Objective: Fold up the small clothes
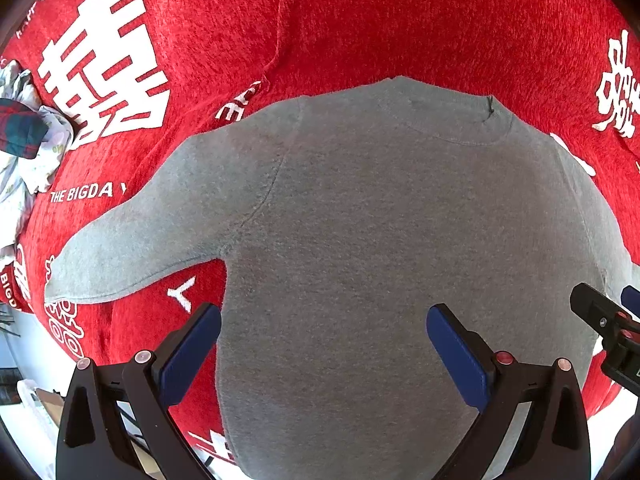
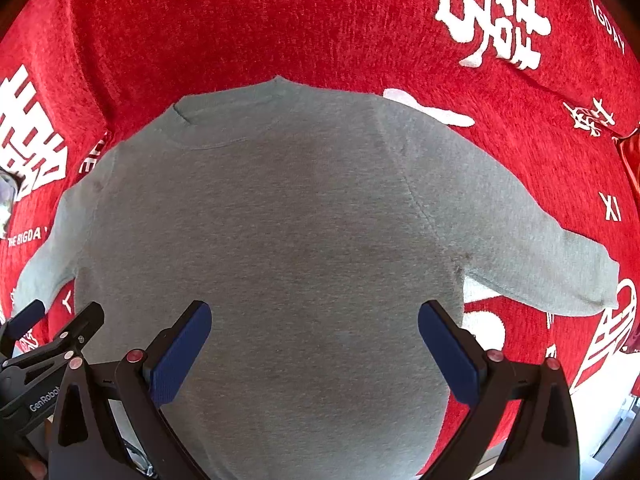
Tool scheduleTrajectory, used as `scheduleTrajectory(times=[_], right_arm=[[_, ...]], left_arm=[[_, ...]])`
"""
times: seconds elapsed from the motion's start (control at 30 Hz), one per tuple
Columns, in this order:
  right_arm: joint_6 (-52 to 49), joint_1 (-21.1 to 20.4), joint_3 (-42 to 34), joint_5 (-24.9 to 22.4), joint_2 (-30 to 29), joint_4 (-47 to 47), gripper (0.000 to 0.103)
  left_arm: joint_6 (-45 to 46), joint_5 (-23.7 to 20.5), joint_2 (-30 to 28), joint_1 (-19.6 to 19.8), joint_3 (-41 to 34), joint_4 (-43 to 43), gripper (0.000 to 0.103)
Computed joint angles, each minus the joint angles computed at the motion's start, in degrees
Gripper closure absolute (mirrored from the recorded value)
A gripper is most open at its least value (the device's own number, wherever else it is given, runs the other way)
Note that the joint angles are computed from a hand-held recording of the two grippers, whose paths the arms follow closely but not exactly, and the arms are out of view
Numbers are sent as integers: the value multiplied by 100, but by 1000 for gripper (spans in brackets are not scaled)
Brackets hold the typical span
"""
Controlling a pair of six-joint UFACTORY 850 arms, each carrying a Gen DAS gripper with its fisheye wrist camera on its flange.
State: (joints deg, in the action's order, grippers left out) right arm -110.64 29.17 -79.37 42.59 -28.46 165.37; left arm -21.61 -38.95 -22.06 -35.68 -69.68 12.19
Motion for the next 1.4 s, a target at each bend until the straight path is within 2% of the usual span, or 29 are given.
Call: scheduleTrajectory(times=[0.53,0.97,1.23,1.4], right_arm=[[25,38,-109,57,-74,-41,0],[-129,96,-354,133,-230,-22,0],[-610,261,-813,-185,-525,114,0],[-1201,351,-1467,46,-988,542,0]], left_arm=[[229,-13,-56,115,-93,-166,0],[582,156,33,321,64,-541,0],[1195,595,178,996,414,-1547,0],[1471,1050,304,1693,778,-2065,0]])
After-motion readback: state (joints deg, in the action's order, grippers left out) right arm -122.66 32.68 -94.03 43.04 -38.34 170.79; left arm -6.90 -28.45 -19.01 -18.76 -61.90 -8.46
